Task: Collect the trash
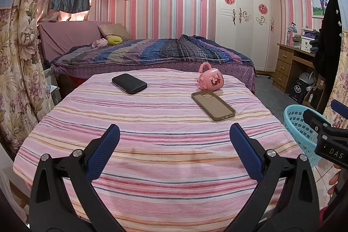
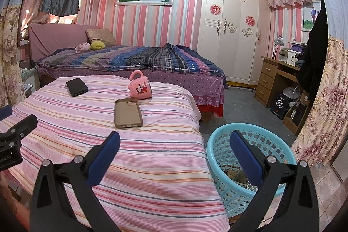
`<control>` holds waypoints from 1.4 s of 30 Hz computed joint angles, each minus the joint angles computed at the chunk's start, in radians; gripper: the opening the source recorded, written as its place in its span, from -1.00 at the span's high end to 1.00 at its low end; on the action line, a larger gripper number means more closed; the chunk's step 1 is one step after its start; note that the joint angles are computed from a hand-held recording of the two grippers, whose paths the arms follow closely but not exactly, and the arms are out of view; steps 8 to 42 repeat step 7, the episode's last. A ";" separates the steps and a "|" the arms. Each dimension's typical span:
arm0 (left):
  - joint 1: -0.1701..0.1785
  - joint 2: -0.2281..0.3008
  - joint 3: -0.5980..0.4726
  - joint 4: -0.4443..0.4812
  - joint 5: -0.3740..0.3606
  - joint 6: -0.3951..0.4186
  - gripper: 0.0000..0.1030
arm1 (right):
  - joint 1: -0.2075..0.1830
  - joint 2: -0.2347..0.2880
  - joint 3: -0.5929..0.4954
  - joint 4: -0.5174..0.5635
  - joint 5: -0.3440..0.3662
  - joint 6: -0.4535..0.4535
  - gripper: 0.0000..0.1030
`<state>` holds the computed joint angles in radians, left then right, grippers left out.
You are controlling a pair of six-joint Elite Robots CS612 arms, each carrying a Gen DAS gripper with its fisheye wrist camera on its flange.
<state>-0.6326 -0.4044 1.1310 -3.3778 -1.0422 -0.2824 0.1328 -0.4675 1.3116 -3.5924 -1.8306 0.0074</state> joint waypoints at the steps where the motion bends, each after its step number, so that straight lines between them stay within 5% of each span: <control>1: 0.000 -0.001 0.003 -0.002 -0.001 0.001 -0.89 | 0.002 -0.001 0.000 0.001 -0.001 0.001 -0.91; 42: -0.001 -0.001 0.004 0.001 -0.001 0.009 -0.90 | 0.003 -0.001 0.000 0.001 -0.003 0.000 -0.91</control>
